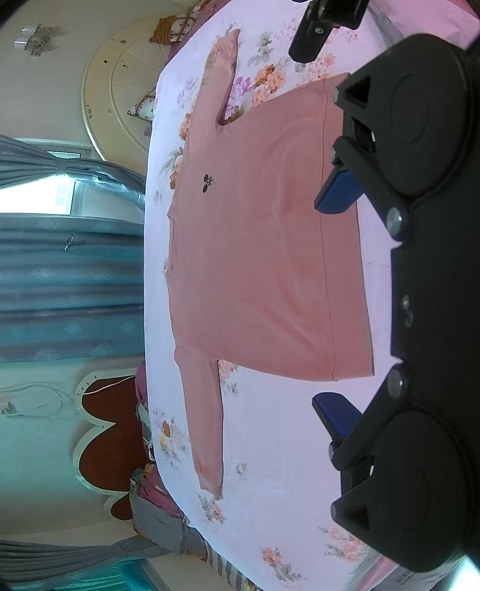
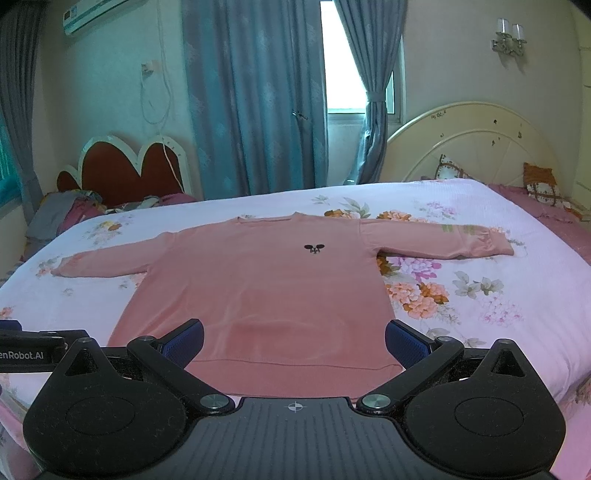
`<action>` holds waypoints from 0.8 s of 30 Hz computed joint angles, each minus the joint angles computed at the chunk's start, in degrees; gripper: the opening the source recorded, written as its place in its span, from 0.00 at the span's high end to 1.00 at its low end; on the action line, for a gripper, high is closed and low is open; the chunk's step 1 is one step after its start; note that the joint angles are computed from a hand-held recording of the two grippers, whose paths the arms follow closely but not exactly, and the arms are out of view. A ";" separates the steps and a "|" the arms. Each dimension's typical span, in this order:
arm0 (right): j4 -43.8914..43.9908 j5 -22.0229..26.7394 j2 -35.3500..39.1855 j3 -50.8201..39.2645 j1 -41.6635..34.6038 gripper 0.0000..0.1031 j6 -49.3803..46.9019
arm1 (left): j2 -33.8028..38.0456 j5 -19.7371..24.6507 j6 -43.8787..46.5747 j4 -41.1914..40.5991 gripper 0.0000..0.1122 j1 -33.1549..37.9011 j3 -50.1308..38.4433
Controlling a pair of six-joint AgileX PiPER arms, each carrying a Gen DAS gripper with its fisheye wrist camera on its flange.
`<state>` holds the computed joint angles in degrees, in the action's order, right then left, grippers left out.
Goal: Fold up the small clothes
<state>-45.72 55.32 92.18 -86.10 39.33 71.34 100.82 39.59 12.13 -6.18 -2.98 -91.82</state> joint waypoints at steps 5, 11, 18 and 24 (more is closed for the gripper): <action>0.56 0.17 1.07 -1.15 -0.57 0.00 -0.40 | 1.47 0.27 0.34 0.11 0.09 0.12 -1.59; 0.96 -0.02 2.52 -2.40 -1.47 0.00 -0.66 | 3.63 1.10 1.01 -0.08 0.09 0.48 -4.22; 2.59 -0.46 6.03 -6.04 -3.97 0.00 -2.61 | 9.06 3.56 1.18 0.33 0.09 0.65 -11.29; 3.66 -0.78 10.91 -10.84 -6.54 0.00 -4.40 | 17.44 8.13 1.20 0.75 0.09 0.65 -23.36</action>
